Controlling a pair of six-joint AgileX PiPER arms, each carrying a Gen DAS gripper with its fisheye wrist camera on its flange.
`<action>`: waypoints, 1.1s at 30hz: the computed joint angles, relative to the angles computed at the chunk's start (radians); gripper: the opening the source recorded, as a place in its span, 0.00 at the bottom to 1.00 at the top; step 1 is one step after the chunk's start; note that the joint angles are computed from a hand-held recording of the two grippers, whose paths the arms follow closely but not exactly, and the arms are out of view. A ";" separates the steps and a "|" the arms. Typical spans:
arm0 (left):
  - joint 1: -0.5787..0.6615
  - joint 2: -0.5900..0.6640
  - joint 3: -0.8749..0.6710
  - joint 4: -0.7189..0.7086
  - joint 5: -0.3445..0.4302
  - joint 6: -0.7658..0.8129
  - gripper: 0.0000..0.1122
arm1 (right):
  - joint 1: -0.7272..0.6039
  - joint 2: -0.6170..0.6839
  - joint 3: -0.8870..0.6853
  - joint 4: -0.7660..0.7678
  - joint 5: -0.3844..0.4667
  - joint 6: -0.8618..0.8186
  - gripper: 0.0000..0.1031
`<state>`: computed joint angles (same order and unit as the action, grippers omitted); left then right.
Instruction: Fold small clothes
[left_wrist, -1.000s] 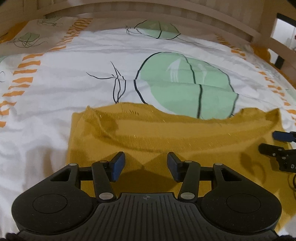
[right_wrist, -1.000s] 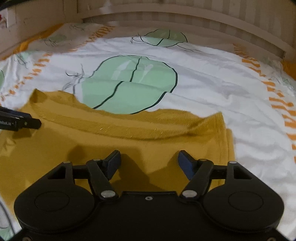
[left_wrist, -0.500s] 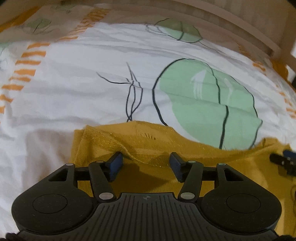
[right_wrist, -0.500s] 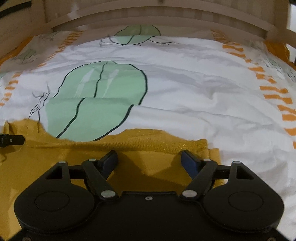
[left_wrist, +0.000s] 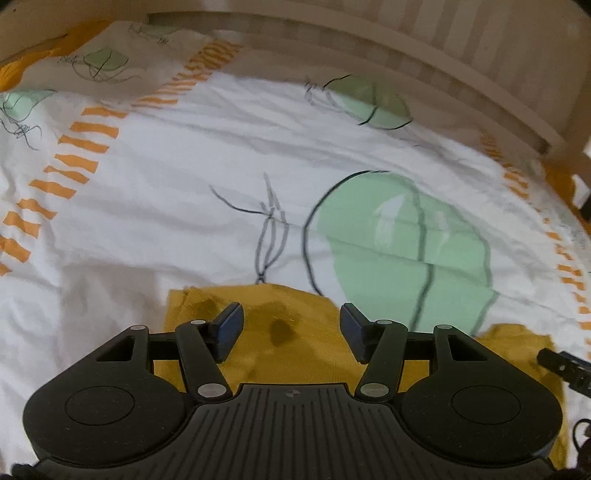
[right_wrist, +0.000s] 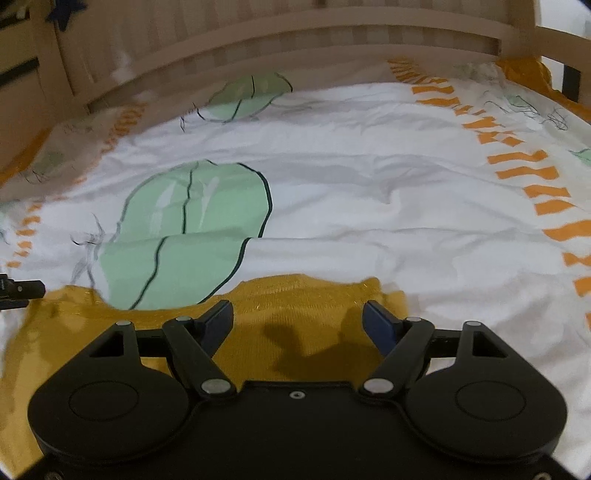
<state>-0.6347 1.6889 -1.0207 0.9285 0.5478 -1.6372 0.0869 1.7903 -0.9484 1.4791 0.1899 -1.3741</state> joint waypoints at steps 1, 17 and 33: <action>-0.019 -0.015 0.005 -0.003 0.011 -0.007 0.50 | -0.016 -0.023 0.025 0.037 0.022 -0.039 0.79; -0.446 -0.001 -0.102 -0.010 0.423 -0.082 0.51 | -0.319 -0.270 0.364 -0.049 0.353 -0.025 0.90; -0.291 0.203 -0.262 -0.154 0.243 0.049 0.51 | -0.435 -0.189 0.364 -0.034 0.516 -0.055 0.99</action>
<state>-0.9259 1.8918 -1.2832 0.7743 0.7908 -1.5885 -0.3477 1.6011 -0.5844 1.4454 0.7064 -1.4291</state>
